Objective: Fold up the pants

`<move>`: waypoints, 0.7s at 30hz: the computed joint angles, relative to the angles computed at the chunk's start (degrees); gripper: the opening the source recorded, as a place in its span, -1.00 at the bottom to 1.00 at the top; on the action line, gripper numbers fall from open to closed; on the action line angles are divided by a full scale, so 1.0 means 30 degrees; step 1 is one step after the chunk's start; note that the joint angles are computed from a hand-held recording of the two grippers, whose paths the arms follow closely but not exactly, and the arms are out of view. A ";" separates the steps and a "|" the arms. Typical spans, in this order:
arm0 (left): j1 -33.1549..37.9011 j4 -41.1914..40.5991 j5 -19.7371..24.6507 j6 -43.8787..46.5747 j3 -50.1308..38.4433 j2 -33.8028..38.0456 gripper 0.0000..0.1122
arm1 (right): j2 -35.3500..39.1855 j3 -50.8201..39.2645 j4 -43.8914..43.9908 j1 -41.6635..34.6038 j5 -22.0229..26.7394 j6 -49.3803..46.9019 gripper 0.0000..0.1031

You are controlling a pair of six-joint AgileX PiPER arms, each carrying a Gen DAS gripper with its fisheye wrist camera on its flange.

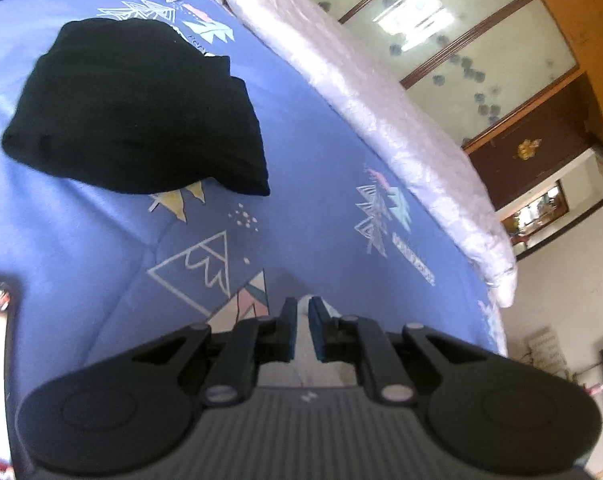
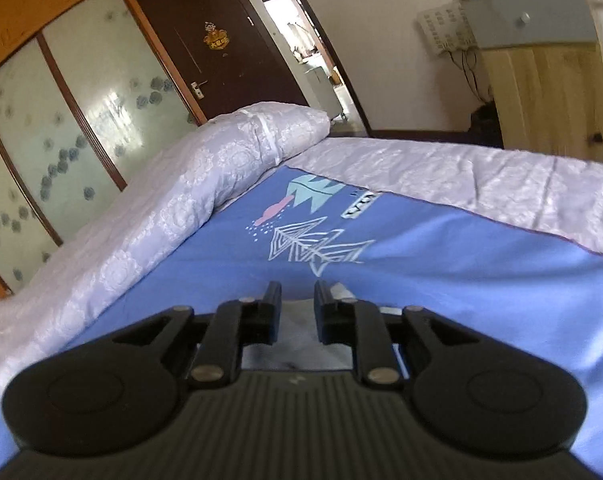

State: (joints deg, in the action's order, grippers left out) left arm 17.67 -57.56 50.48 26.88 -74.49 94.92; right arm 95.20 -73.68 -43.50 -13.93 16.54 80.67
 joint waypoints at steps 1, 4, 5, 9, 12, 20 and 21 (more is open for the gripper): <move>0.0109 -0.0083 0.0293 0.0322 0.0351 -0.0407 -0.88 | -0.0242 0.0223 -0.0098 0.0083 -0.0012 -0.0013 -0.59; -0.0329 -0.0162 0.1208 0.1025 0.0928 -0.0981 -0.88 | -0.0025 0.0043 0.2303 0.0045 -0.0196 -0.3210 -0.59; -0.0731 -0.0238 0.1252 0.1127 0.1036 -0.0920 -0.88 | 0.0320 -0.0212 0.3175 0.0083 -0.0204 -0.4028 -0.59; -0.2921 0.0756 0.0644 0.0729 0.0945 0.0097 -0.87 | 0.1373 -0.0573 -0.0223 0.1206 0.1524 -0.1135 -0.54; -0.4048 0.1444 0.0394 0.0395 0.0675 0.0944 -0.87 | 0.2198 -0.0530 -0.1728 0.1940 0.2467 0.0022 -0.19; -0.5223 0.4706 -0.0929 -0.2250 0.0328 0.2310 -0.89 | 0.5131 -0.3948 -0.0948 0.2665 0.5556 -0.2485 -0.79; -0.5141 0.4620 -0.0912 -0.2283 0.0351 0.2367 -0.90 | 0.4890 -0.3862 -0.1457 0.2669 0.5727 -0.1916 -0.79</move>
